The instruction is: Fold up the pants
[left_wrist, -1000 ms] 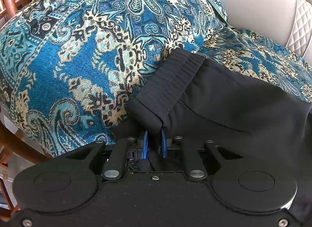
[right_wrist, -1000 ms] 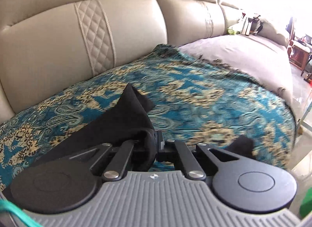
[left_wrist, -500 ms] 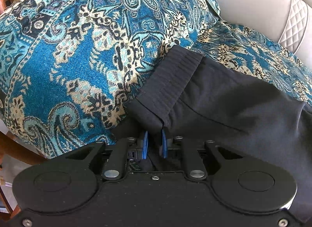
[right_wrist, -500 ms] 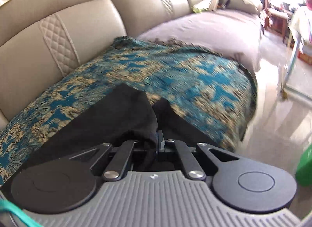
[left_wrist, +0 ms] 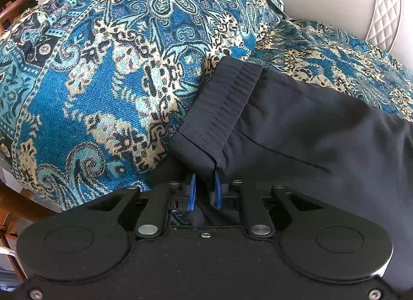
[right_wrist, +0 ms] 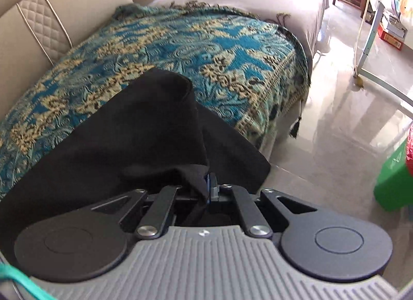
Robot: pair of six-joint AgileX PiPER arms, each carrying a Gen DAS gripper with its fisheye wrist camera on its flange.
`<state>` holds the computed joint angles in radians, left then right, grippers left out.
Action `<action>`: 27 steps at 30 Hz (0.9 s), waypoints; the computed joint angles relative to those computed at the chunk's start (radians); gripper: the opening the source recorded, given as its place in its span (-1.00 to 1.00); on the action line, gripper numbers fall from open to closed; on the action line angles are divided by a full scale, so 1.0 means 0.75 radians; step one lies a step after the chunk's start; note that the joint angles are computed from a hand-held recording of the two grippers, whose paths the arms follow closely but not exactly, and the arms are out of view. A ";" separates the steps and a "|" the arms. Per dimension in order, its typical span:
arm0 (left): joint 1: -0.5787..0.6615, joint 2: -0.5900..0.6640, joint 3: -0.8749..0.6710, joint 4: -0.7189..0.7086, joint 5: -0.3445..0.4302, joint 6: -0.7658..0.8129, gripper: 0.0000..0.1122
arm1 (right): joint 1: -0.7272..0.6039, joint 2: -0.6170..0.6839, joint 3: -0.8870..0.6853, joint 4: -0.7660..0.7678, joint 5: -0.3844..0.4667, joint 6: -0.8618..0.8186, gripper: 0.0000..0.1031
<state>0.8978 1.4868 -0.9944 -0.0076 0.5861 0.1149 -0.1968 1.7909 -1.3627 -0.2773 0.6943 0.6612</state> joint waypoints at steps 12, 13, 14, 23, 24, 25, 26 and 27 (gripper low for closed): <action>-0.001 0.004 -0.001 0.032 -0.003 0.031 -0.72 | -0.055 0.025 -0.047 0.032 0.130 -0.077 -0.82; -0.004 0.003 0.001 0.040 -0.006 0.027 -0.72 | -0.060 0.029 -0.043 0.043 0.126 -0.099 -0.74; -0.007 0.005 0.001 0.048 -0.009 0.022 -0.72 | -0.061 0.039 -0.045 0.039 0.126 -0.110 -0.56; 0.035 -0.113 0.025 -0.196 0.039 0.300 -0.22 | -0.036 0.027 -0.092 -0.063 0.158 -0.107 0.36; 0.040 -0.137 0.022 -0.243 0.056 0.345 -0.21 | -0.033 0.027 -0.114 -0.069 0.173 -0.102 0.39; 0.035 -0.157 0.017 -0.269 0.068 0.369 -0.19 | -0.025 0.024 -0.135 -0.083 0.184 -0.082 0.45; 0.027 -0.177 0.009 -0.298 0.083 0.392 -0.10 | -0.018 0.023 -0.159 -0.084 0.195 -0.068 0.49; 0.017 -0.192 0.000 -0.328 0.097 0.413 -0.04 | -0.015 0.029 -0.186 -0.067 0.202 -0.073 0.50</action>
